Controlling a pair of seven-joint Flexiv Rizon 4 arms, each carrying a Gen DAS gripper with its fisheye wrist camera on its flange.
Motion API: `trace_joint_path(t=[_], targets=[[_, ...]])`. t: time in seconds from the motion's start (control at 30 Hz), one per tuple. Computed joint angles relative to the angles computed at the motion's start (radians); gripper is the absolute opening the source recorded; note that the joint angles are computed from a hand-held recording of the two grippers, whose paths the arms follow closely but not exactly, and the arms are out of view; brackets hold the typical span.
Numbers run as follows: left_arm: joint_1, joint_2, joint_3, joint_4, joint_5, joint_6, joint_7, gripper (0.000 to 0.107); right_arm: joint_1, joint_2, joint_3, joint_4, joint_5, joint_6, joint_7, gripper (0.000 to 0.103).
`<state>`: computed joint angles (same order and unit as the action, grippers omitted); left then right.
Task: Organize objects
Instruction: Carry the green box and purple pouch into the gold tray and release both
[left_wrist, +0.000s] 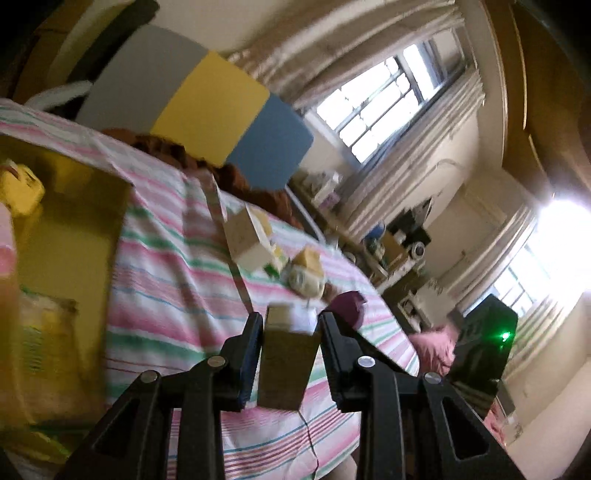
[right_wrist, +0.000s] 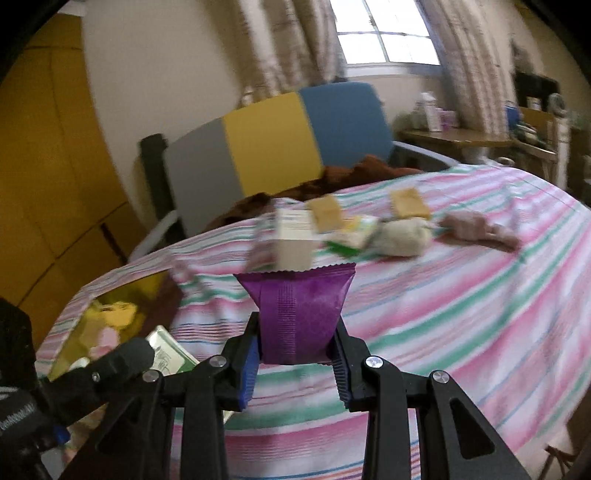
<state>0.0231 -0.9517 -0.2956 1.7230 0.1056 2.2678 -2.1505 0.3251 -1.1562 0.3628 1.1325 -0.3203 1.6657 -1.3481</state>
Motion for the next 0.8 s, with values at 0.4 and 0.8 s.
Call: trace_joint_path(t=[0.4,0.8], targets=[[0.022,0.126,0.120,0.261,-0.091,0.229,-0.080,0.030,0.010,-0.052,0.265,-0.071,-0.046,-0.108,-0.204,0.035],[-0.003,0.030,-0.044,-0.052,0.017,-0.406,0.170,0.082,0.014,0.071,-0.048,0.035,0.119,0.065,-0.006,0.035]])
